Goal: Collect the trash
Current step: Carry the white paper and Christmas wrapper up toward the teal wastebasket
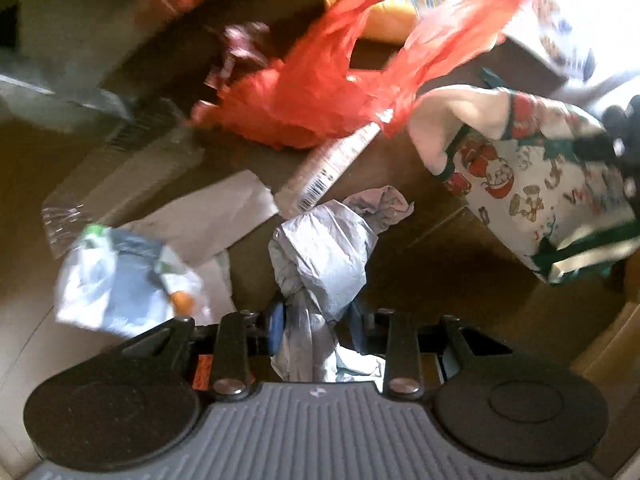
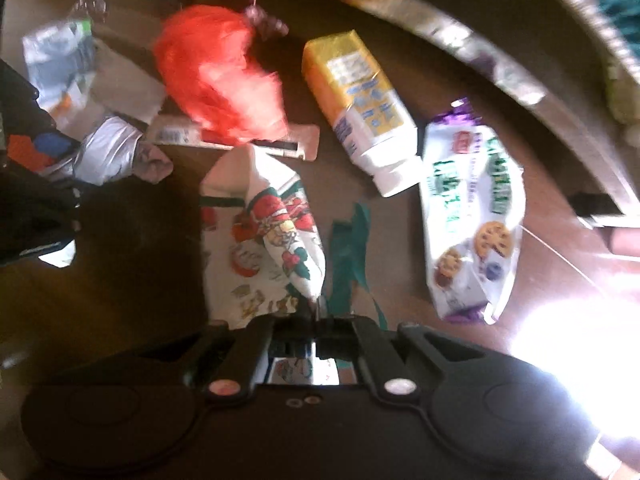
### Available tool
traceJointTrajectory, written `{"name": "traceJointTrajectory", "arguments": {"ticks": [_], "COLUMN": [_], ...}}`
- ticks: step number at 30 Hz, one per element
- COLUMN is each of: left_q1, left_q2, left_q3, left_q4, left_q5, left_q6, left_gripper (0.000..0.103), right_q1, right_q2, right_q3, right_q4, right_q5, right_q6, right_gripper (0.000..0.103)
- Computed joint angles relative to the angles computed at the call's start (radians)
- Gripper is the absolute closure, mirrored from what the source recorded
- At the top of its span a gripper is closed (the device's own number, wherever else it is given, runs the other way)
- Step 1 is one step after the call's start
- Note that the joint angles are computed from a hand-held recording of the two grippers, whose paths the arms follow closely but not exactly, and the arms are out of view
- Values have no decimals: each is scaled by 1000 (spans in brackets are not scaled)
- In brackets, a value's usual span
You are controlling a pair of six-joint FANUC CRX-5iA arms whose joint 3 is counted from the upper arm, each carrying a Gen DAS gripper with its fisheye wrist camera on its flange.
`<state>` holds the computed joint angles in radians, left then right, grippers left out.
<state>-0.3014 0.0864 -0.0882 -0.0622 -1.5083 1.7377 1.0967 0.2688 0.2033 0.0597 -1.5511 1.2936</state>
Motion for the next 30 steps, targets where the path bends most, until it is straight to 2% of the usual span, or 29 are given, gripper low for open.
{"name": "traceJointTrajectory", "arguments": {"ticks": [4,5,9,12,17,23,30], "left_q1": [15,0,-31,-75,-130,-230,-353], "left_q2": [-44,-75,-125,-156,-184,-159,-15], "left_q3": [50,26,60,159,294,534,949], "left_q4": [-3,-7,-9,-23,-77,-186,-326], "left_q5": [-52,-48,-60,-123,-169,-246,-344], "left_q6": [24,40,94,139,185,248,222], "left_gripper": [72,72,72,71,71,71,71], "right_q1": [15,18,50,70,109,161,190], "right_q2": [-11,-24,-75,-119,-170,-216,-243], "right_q3": [79,86,120,128,197,292,427], "right_q4": [30,34,86,125,233,397,569], "right_q5": [-75,-82,-110,-98,-123,-148,-167], "right_q6": [-125,-149,-252,-320,-379,-435,-389], "right_gripper": [103,103,103,103,103,103,103]}}
